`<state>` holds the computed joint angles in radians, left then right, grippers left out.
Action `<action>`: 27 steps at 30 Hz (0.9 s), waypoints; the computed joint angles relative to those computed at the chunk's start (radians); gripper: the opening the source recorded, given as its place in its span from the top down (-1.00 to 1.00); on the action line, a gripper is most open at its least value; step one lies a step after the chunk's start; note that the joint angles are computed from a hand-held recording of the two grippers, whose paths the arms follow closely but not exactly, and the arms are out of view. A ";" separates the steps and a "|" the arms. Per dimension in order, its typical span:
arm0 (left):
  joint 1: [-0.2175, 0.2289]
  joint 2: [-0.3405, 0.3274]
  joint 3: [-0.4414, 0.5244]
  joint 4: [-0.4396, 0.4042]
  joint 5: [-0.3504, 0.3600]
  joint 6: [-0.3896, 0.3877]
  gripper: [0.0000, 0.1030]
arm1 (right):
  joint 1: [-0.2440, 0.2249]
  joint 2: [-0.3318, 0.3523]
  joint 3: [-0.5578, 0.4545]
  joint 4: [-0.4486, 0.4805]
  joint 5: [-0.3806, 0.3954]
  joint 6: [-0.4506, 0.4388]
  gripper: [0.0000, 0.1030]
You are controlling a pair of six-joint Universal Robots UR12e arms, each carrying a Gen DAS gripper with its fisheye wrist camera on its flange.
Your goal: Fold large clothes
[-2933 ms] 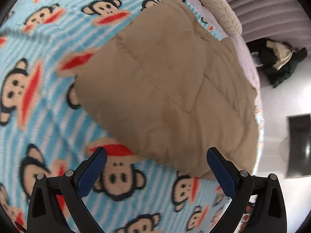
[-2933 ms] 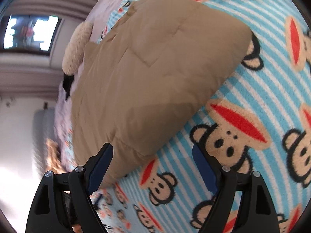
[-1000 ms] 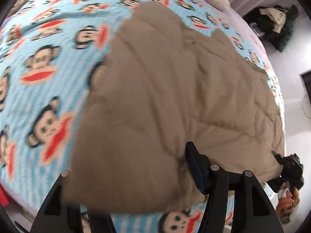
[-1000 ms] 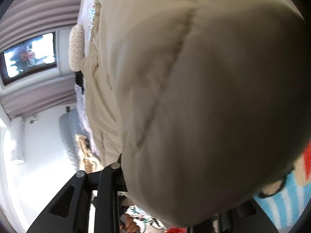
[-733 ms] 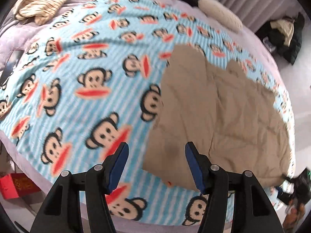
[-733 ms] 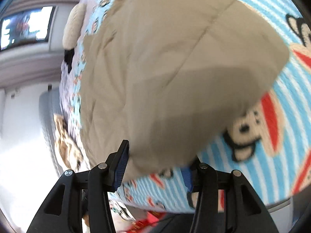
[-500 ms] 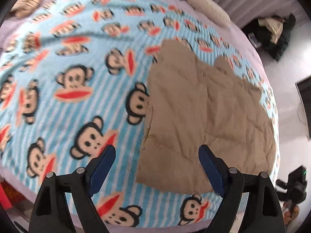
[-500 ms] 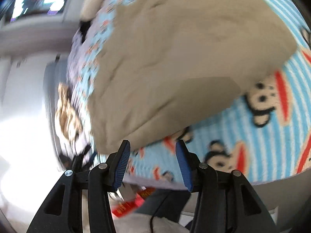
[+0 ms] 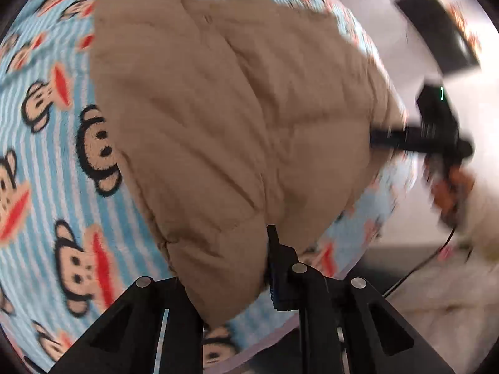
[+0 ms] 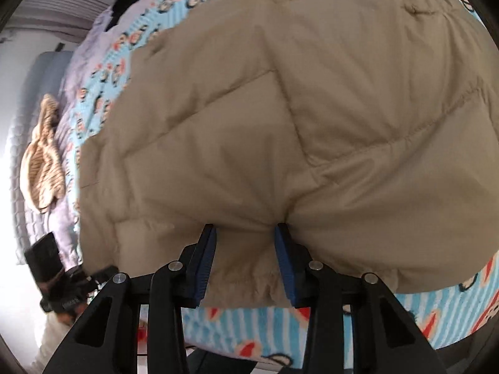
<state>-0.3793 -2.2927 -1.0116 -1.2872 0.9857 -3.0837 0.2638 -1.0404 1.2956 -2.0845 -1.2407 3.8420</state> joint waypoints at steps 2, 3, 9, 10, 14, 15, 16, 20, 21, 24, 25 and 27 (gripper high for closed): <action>0.004 0.005 -0.015 -0.021 -0.005 0.028 0.72 | -0.001 0.006 -0.003 0.004 -0.003 0.020 0.20; 0.008 0.006 -0.029 -0.019 -0.010 0.022 0.72 | -0.001 0.010 -0.006 0.006 -0.005 0.025 0.22; 0.022 0.045 -0.109 0.043 0.054 -0.084 0.72 | 0.009 0.016 -0.021 0.030 -0.036 0.041 0.23; 0.025 0.055 -0.122 0.052 0.079 -0.097 0.72 | 0.011 0.015 -0.024 0.037 -0.041 0.046 0.23; 0.031 0.097 -0.148 0.125 0.173 -0.163 0.72 | 0.032 0.029 -0.081 0.080 -0.095 0.051 0.22; 0.034 0.102 -0.149 0.177 0.167 -0.195 0.72 | 0.038 0.029 -0.088 0.066 -0.106 0.045 0.22; 0.036 0.102 -0.147 0.208 0.165 -0.211 0.72 | 0.046 0.030 -0.097 0.049 -0.123 0.033 0.22; 0.027 0.049 -0.073 0.300 0.165 -0.301 0.71 | 0.072 0.065 -0.170 0.043 -0.191 -0.026 0.23; 0.020 0.022 -0.035 0.280 0.184 -0.316 0.71 | 0.074 0.082 -0.194 0.053 -0.194 -0.035 0.23; -0.006 -0.049 0.063 0.186 0.288 -0.343 0.71 | 0.076 0.111 -0.231 0.090 -0.203 -0.053 0.23; -0.014 -0.068 0.086 0.158 0.311 -0.356 0.71 | 0.076 0.118 -0.239 0.102 -0.205 -0.056 0.23; -0.013 -0.088 0.114 0.113 0.306 -0.389 0.71 | 0.072 0.119 -0.236 0.126 -0.207 -0.050 0.23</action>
<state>-0.3923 -2.3811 -0.8980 -1.1745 1.2918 -3.4722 0.3356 -0.9209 1.0593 -1.9589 -1.4474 3.7920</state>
